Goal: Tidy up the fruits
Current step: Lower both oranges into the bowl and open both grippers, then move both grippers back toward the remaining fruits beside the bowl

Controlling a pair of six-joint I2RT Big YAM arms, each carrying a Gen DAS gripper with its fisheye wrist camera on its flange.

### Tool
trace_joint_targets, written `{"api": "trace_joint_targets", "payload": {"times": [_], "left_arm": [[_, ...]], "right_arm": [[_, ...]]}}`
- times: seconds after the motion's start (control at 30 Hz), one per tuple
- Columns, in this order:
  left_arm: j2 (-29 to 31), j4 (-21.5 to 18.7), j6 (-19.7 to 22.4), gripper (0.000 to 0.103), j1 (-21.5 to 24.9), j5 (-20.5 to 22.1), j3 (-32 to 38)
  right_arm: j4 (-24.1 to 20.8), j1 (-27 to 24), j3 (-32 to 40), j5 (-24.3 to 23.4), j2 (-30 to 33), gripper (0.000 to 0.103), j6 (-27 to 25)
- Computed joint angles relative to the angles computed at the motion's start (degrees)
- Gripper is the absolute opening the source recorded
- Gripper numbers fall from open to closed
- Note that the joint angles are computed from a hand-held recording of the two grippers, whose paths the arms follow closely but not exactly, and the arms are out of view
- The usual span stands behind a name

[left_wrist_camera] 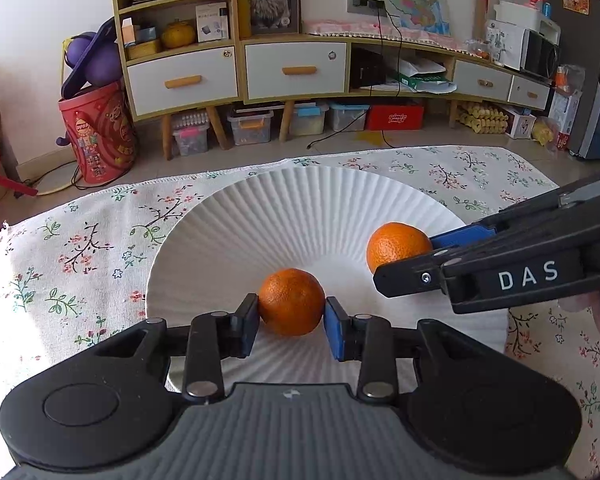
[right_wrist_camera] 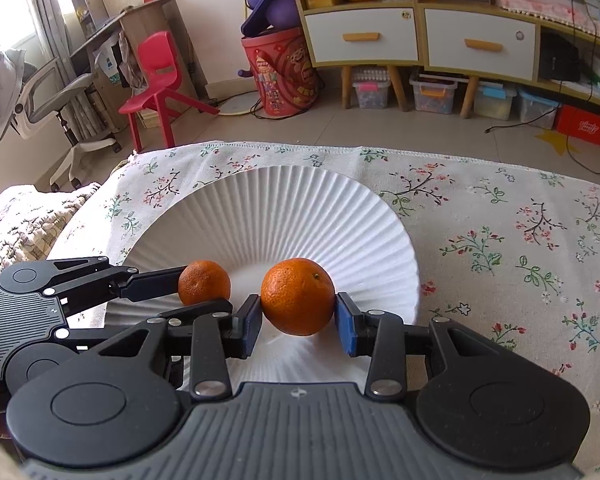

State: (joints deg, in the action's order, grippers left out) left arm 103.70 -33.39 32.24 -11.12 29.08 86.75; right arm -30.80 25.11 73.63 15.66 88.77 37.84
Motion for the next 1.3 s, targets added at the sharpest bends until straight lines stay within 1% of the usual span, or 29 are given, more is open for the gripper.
{"api": "trace_joint_targets", "payload": {"times": [0.07, 0.13, 0.2, 0.23, 0.3, 0.33, 0.4, 0.53, 0.6, 0.7, 0.8, 0.9, 1.03, 1.07, 1.1, 1.17, 1.23, 1.3], "left_arm": [[-0.07, -1.24, -0.54, 0.019, 0.27, 0.38, 0.45], [-0.57, -2.03, -0.62, 0.023, 0.61, 0.93, 0.35], [-1.61, -1.67, -0.56, 0.032, 0.89, 0.72, -0.51], [-2.31, -1.33, -0.63, 0.034, 1.03, 0.31, -1.11], [-3.45, -0.87, -0.84, 0.043, 1.48, 0.15, -2.06], [-4.09, -0.91, -1.06, 0.045, 1.85, 0.22, -2.45], [-5.05, -1.41, -1.52, 0.051, 2.36, -0.02, -2.97], [-7.11, -2.41, -2.02, 0.056, 3.45, 0.13, -4.11], [-7.91, -2.82, -2.2, 0.059, 3.94, 0.32, -4.57], [-9.33, -3.28, -3.67, 0.064, 4.83, 1.02, -5.63], [-10.98, -2.86, -4.78, 0.07, 5.62, 1.69, -7.36], [-12.22, -2.78, -4.7, 0.076, 6.3, 1.78, -8.86], [-13.34, -3.37, -3.35, 0.08, 7.09, 1.24, -10.51], [-13.6, -3.3, -2.98, 0.083, 7.4, 1.18, -11.01], [-13.8, -2.87, -2.74, 0.087, 7.7, 1.36, -11.57], [-14.22, -0.97, -2.17, 0.089, 8.48, 2.65, -13.1], [-14.11, -0.74, -0.66, 0.09, 8.98, 3.06, -13.75], [-13.87, -1.41, 0.5, 0.09, 9.0, 2.52, -13.84]], "right_arm": [[0.03, 0.18, -0.14, 0.24, -0.23, 0.039, 0.44], [-0.06, 0.61, -0.31, 0.98, -0.71, 0.045, 0.78], [-0.18, 1.22, -0.52, 2.16, -1.33, 0.053, 1.23], [-0.26, 1.48, -0.52, 2.75, -1.65, 0.054, 1.41], [-0.84, 2.13, -0.62, 3.95, -2.27, 0.061, 1.87], [-1.28, 2.7, -0.68, 5.08, -2.71, 0.063, 2.04], [-1.9, 3.59, -0.76, 6.91, -3.38, 0.073, 1.79], [-3.49, 5.27, -0.76, 10.3, -4.4, 0.082, 1.89], [-3.27, 6.18, -1.34, 12.26, -5.19, 0.09, 3.17], [-2.89, 7.52, -2.14, 14.42, -6.25, 0.096, 4.08], [-2.67, 8.45, -2.79, 16.04, -7.02, 0.101, 3.44], [-1.96, 9.27, -3.61, 16.76, -7.55, 0.102, 3.34], [-0.53, 10.27, -5.24, 17.18, -8.3, 0.102, 2.59], [-0.34, 10.62, -5.56, 17.53, -8.43, 0.102, 2.26], [-0.09, 10.99, -5.97, 17.93, -8.55, 0.102, 1.88], [1.26, 11.69, -7.25, 18.6, -9.04, 0.102, 0.86], [2.48, 11.88, -8.21, 17.31, -9.29, 0.102, -0.53], [2.08, 12.15, -8.25, 16.61, -9.03, 0.102, -1.06]]}}
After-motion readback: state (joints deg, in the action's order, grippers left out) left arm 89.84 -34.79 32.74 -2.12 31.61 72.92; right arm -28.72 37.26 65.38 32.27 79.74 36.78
